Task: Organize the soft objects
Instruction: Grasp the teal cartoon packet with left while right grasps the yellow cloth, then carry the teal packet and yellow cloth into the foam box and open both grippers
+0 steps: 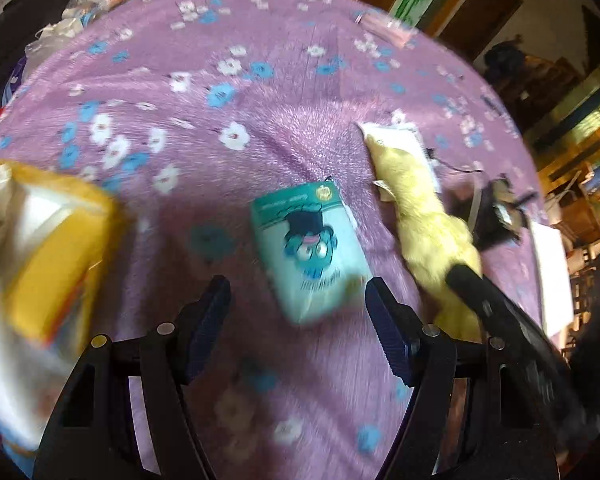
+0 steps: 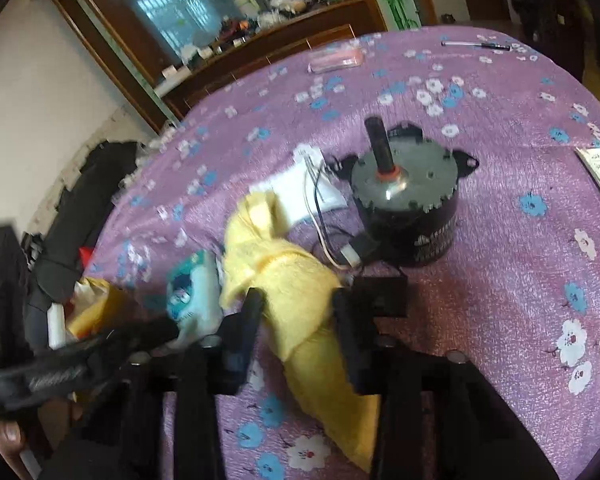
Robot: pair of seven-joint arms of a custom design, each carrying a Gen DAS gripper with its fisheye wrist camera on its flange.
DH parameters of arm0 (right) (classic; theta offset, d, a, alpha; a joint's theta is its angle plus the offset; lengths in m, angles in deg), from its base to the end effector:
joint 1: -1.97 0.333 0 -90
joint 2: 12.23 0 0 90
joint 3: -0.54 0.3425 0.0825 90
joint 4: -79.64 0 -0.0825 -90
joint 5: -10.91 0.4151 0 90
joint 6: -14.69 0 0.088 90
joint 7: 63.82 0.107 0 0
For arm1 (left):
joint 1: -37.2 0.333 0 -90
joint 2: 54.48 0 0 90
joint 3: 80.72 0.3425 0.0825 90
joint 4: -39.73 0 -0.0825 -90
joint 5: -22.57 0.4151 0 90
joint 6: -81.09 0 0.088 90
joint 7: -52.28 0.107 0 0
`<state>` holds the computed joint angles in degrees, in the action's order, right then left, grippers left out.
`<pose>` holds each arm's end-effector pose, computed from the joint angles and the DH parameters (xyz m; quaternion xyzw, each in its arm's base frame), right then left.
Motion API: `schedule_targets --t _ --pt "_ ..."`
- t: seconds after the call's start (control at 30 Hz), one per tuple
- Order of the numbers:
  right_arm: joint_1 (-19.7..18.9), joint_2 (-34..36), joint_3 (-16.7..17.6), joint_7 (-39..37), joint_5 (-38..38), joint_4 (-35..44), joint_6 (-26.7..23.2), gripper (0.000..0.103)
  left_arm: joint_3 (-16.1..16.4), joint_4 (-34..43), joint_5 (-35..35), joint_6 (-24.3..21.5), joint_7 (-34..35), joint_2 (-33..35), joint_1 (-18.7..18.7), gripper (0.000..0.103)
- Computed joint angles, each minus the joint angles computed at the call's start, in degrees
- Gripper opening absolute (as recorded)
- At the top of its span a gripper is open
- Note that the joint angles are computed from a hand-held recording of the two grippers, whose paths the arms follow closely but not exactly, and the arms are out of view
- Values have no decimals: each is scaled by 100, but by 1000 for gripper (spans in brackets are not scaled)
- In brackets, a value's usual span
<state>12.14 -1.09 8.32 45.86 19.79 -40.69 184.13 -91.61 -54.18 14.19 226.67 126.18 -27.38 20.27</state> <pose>0.6201 0.1862 0.4101 -0.6036 0.7266 -0.0981 0.3132 0.6753 -0.3303 0.4014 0.6658 -0.7086 0.2337 0.0017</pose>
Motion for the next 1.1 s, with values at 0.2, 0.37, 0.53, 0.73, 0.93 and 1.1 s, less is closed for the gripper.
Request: schedule_targets --t 0.2,0.37,0.53,0.73,0.93,1.1 --pt "15 -5 -9 -39 -52 43 -27 30 485 440 1226 16 -548 307 -568 71" --pt "-247 -2 314 -617 608 20 102 29 135 -265 1045 144 -23 -167 -249 37" --pt "-424 8 604 -1316 1331 -43 396 29 -512 -1358 -474 384 1276 -901 391 29" --pt "-613 -515 1157 -1971 2802 -572 653 28 -935 -2375 -2938 279 3167 -1722 867 29" --pt "-116 -1442 1172 -1399 2953 -1455 983 29 -633 -3138 -4011 127 4100 -2583 634 29" --pt "247 -1705 970 -1028 2726 -1596 934 28 -216 -3619 -4756 -151 4700 -3349 384 29"
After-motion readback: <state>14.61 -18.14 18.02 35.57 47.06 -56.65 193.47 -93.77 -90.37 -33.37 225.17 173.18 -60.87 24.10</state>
